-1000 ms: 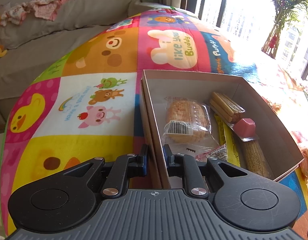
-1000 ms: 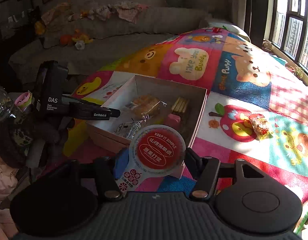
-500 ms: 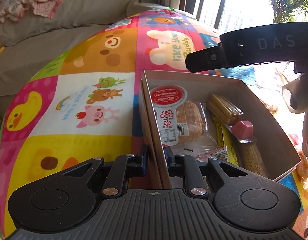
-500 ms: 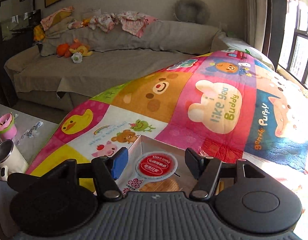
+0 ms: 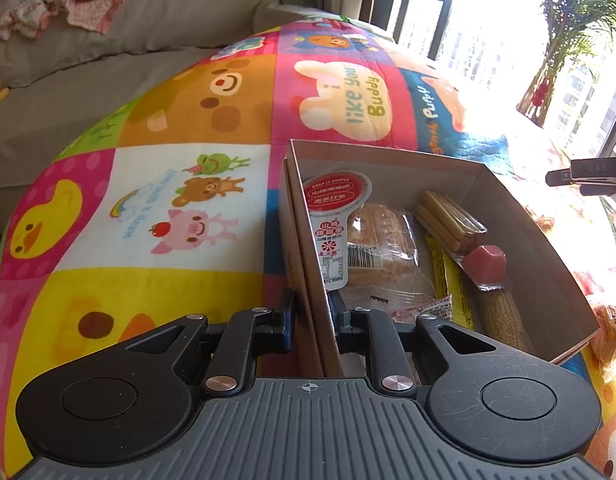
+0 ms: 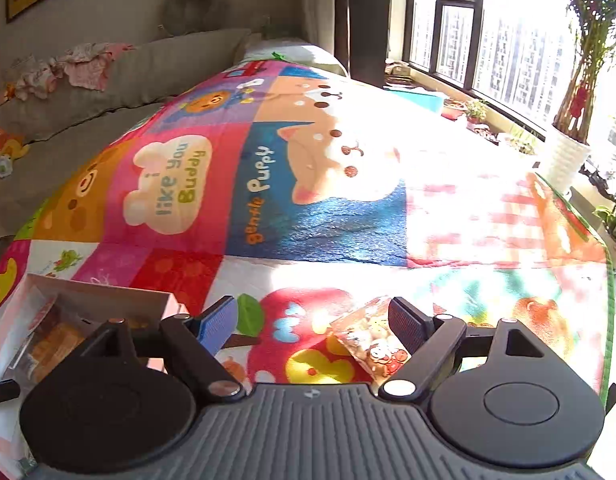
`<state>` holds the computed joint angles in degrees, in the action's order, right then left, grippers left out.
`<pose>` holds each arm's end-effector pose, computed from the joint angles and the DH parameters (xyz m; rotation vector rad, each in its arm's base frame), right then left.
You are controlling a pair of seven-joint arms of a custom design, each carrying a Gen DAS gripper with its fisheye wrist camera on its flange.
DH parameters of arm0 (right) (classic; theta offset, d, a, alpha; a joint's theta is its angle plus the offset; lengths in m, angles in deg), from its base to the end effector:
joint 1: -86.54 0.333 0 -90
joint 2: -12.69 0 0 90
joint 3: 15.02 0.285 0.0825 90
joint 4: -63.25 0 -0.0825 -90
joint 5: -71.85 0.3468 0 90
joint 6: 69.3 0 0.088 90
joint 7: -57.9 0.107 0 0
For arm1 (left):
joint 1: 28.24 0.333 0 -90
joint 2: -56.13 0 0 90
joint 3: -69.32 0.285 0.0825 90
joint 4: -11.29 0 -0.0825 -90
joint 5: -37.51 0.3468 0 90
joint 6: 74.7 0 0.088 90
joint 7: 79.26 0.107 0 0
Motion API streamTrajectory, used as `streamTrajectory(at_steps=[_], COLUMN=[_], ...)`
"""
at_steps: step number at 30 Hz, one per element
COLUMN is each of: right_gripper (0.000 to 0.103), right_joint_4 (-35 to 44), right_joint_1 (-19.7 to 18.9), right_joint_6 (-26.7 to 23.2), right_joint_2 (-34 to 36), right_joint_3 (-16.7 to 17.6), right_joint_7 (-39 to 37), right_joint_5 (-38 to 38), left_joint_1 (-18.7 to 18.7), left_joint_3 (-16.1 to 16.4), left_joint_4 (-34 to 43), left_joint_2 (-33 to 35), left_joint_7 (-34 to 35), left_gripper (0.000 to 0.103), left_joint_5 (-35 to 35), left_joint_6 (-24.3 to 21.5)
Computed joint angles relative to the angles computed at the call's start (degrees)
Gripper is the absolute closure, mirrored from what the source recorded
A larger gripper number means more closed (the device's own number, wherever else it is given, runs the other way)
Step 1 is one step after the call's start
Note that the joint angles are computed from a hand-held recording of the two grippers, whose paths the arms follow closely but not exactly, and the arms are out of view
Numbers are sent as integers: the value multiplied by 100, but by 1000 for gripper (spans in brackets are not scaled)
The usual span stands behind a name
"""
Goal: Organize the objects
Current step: 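Grasp the red cartoon-boy snack bag with the right tool and lift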
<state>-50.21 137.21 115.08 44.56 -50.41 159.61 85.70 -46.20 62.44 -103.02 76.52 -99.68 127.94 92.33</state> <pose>0.5957 0.1837 0.3258 -1.7474 1.7213 -0.7538 0.4921 -0.2926 0.3025 -1.8231 1.7601 -0.8834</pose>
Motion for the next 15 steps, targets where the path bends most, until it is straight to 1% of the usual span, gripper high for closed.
streamTrajectory(at_steps=[3, 5, 7, 11, 12, 14, 15], right_gripper=[15, 15, 15, 15, 15, 15, 15], right_joint_4=[279, 451, 667, 1038, 1157, 1324, 1382], right_joint_1=[-298, -482, -792, -1306, -1387, -1459, -1591], right_joint_6=[-281, -465, -691, -894, -961, -1033, -1066], right_joint_2=[391, 555, 651, 771, 821, 914, 915], right_joint_3=[28, 130, 405, 901, 977, 1023, 1164], right_joint_7=[187, 325, 414, 504, 503, 546, 511], right_joint_5=[27, -73, -152, -336, -425, -621, -683], left_joint_1=[6, 17, 7, -7, -9, -17, -17], left_joint_3=[6, 16, 24, 31, 33, 33, 34], left_joint_4=[8, 13, 5, -3, -9, -17, -18], left_joint_2=[9, 23, 21, 20, 15, 9, 8], left_joint_7=[50, 107, 130, 154, 162, 175, 183], left_gripper=[84, 84, 84, 84, 84, 85, 85], left_joint_5=[-34, -66, -79, -109, -117, -131, -139], left_joint_6=[22, 32, 14, -3, -8, -22, -23])
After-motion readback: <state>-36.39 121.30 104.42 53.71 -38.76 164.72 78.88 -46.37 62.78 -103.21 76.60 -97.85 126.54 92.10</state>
